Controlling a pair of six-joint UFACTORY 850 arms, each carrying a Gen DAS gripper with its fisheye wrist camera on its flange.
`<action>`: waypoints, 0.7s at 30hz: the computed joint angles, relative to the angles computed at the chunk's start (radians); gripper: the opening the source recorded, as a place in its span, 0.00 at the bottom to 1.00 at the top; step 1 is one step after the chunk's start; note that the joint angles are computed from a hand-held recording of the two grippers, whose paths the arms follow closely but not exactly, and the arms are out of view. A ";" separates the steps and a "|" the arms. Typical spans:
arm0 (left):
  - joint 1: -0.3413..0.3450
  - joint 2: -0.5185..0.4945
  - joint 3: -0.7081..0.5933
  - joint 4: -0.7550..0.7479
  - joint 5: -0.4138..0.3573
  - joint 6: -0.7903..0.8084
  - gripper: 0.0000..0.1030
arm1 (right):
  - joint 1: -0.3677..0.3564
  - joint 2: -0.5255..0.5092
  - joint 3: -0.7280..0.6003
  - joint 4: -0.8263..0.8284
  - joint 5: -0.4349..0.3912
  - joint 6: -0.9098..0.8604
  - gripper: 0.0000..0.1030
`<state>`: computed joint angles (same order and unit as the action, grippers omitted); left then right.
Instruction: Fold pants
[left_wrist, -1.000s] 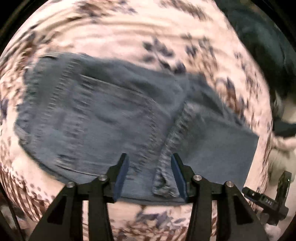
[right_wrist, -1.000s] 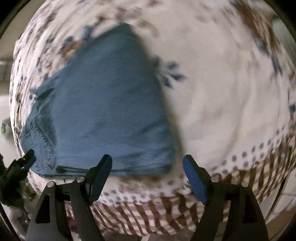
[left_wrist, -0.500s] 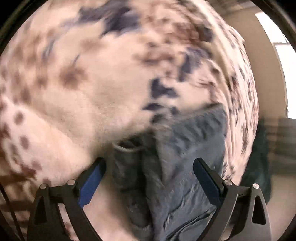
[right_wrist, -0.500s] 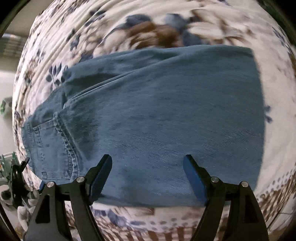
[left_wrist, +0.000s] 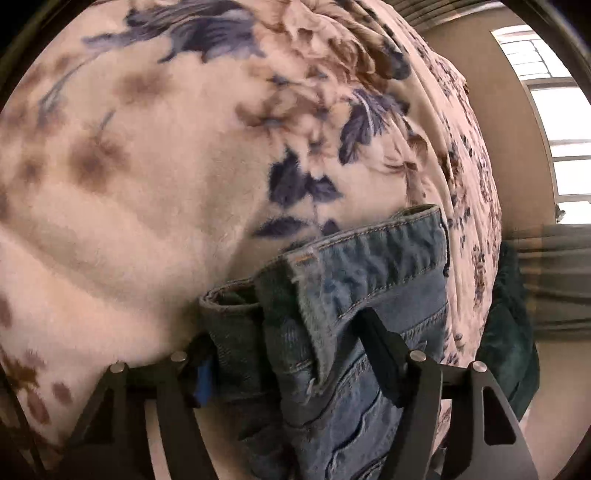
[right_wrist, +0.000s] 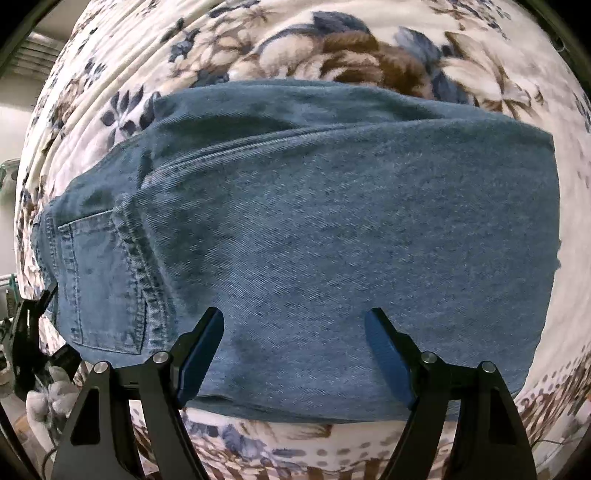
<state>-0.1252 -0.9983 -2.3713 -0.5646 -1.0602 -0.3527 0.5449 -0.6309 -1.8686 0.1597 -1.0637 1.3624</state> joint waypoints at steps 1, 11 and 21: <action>-0.004 -0.006 -0.022 0.011 -0.003 0.016 0.54 | 0.008 0.011 0.018 -0.003 -0.002 0.005 0.79; -0.118 0.067 -0.146 0.232 0.021 0.316 0.28 | 0.029 0.016 0.039 -0.033 -0.054 0.024 0.79; -0.279 0.159 -0.131 0.236 0.020 0.523 0.28 | 0.056 0.202 0.273 -0.114 -0.106 0.142 0.79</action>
